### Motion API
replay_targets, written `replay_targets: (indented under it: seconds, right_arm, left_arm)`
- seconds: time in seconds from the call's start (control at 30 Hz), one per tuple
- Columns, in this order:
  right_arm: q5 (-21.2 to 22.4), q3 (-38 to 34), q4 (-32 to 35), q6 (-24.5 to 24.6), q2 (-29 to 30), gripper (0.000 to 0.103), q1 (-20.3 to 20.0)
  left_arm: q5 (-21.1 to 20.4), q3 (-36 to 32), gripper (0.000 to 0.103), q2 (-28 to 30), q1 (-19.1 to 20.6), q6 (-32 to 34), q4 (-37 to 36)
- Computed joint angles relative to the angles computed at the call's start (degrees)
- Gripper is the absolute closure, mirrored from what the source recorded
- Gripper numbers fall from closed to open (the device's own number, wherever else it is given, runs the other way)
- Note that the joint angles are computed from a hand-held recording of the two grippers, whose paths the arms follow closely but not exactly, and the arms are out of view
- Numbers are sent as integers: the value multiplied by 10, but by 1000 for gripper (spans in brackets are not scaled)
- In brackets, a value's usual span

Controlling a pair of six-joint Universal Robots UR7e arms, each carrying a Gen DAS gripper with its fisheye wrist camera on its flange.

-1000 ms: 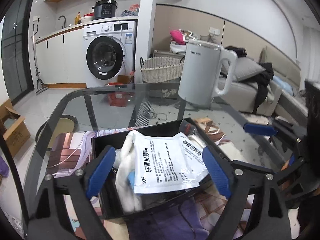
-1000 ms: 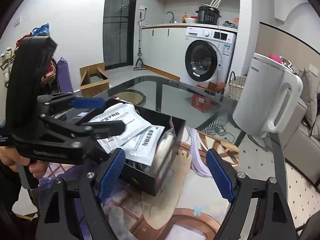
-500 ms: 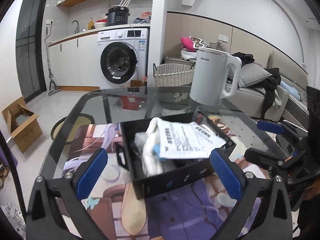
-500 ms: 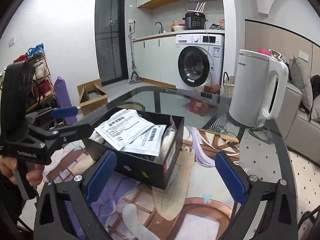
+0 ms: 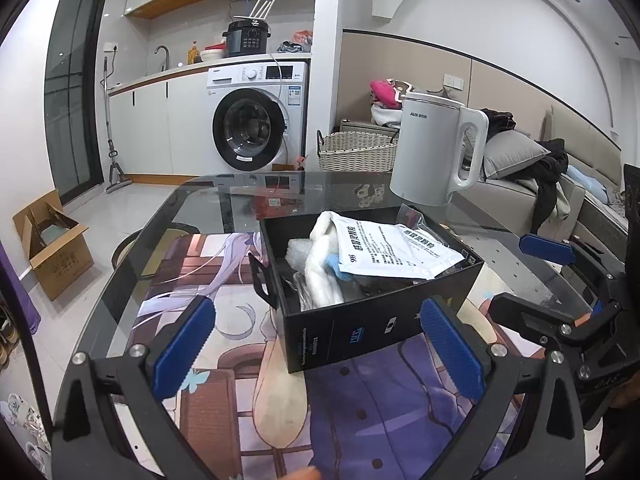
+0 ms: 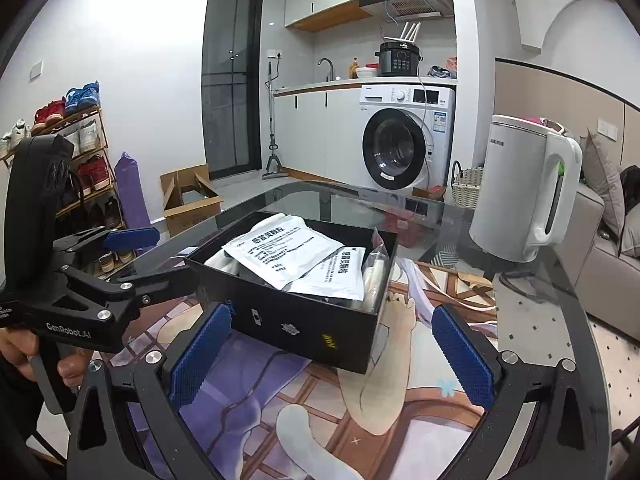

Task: Organize soft objects
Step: 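Open both grippers and withdraw them from the black box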

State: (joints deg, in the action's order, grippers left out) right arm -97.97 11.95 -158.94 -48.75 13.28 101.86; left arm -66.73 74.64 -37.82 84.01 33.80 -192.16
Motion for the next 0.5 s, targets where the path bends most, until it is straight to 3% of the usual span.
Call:
replay_targets:
  seconds: [0.3, 0.5]
  right_arm:
    - [2, -11, -3, 2, 8, 1, -6]
    - [9, 23, -32, 4, -7, 1, -7]
  left_arm:
    - [2, -13, 0, 17, 4, 8, -28]
    - [-5, -11, 0, 15, 5, 5, -33]
